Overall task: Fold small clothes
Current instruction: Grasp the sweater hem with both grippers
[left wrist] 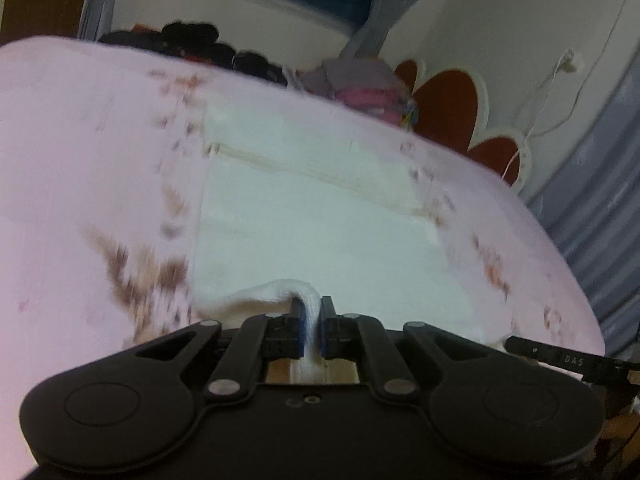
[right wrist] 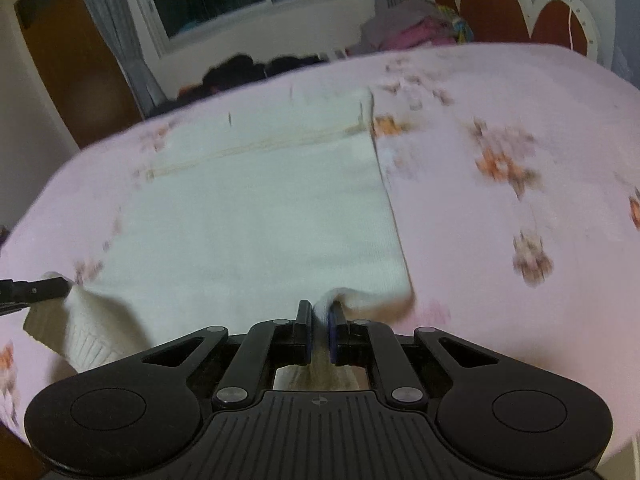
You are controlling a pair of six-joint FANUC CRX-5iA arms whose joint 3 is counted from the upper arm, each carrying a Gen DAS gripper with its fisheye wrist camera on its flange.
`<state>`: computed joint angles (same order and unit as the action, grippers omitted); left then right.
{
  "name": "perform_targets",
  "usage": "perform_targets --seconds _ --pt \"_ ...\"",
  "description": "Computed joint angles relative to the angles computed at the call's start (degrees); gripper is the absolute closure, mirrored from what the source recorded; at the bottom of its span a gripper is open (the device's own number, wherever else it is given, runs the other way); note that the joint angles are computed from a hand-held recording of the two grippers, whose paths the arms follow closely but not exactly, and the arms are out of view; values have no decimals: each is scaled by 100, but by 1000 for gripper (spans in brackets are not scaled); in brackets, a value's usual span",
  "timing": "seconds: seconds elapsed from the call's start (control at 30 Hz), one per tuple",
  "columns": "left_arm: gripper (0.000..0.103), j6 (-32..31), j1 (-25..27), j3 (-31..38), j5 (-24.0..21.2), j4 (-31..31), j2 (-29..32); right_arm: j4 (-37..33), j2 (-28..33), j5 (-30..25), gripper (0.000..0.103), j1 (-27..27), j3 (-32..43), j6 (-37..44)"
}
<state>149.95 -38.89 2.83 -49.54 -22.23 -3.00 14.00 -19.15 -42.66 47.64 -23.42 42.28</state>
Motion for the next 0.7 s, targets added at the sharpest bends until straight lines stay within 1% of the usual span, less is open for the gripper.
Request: perform_targets --seconds 0.03,0.1,0.27,0.43,0.53,0.7 --pt "96 14 80 37 110 -7 31 -177 111 143 96 -150 129 146" --pt "96 70 183 196 152 -86 157 -481 363 412 96 -441 391 362" --pt "96 105 532 583 272 -193 537 -845 1109 829 96 -926 1078 913" --pt "96 40 911 957 503 -157 967 -1474 1979 1030 96 -1395 1986 1559" --pt "96 -53 1143 1192 664 32 1291 -1928 2532 1032 96 -1629 2614 1895" --pt "96 55 1381 1636 629 -5 1761 -1992 3276 1074 96 -1803 3377 1943"
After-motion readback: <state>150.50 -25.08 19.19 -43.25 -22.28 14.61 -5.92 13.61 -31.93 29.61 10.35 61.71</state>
